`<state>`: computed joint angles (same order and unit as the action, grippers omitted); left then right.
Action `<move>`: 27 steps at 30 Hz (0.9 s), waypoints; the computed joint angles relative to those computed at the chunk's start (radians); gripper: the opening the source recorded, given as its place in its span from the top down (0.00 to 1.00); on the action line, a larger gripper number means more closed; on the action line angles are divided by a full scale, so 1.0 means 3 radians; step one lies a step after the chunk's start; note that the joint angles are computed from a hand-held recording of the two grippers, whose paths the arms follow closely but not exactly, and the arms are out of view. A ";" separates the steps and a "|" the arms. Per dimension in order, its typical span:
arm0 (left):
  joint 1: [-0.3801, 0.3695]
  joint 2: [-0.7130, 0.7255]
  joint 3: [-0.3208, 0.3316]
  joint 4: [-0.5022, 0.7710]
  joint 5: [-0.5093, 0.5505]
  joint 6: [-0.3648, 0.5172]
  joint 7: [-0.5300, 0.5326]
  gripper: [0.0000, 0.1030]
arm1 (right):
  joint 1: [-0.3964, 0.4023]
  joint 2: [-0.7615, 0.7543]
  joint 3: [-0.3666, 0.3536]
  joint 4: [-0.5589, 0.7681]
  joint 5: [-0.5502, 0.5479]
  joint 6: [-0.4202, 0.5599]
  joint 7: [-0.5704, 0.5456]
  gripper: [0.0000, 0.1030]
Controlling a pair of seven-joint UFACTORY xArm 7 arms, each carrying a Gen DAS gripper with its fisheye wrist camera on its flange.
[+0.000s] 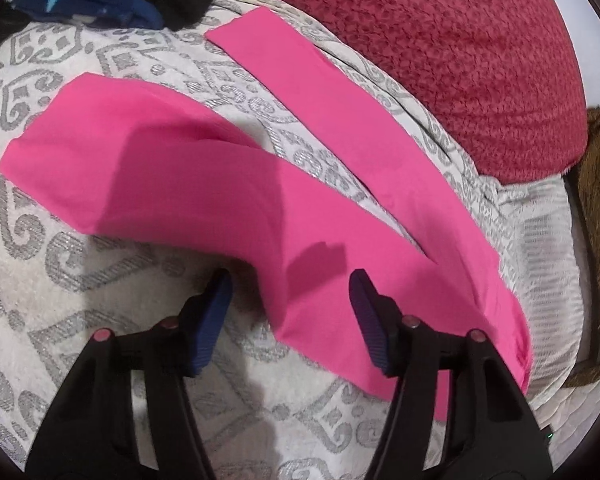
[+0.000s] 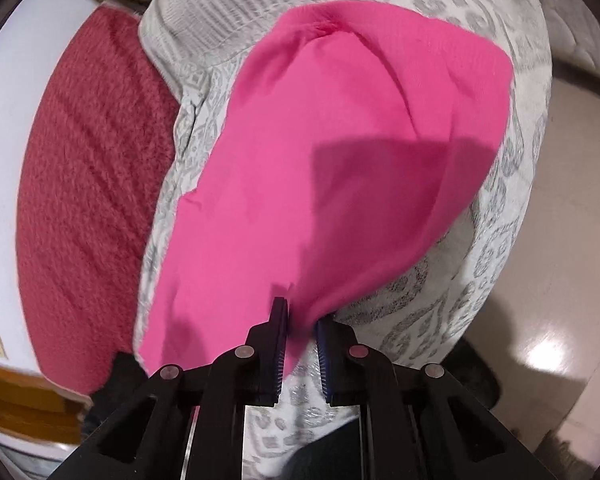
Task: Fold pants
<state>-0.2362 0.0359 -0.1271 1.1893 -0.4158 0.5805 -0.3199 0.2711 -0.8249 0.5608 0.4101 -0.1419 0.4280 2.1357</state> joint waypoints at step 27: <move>0.0058 -0.0045 0.0048 0.0822 0.0985 0.0375 -0.0575 0.97 | -0.0536 0.0040 -0.0106 0.1020 -0.0569 0.0759 -0.1102 0.96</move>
<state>-0.2190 0.0224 -0.1127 1.4358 -0.1203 0.6932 -0.4924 0.1102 -0.8130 0.5291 0.7161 -0.3126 0.6557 1.8052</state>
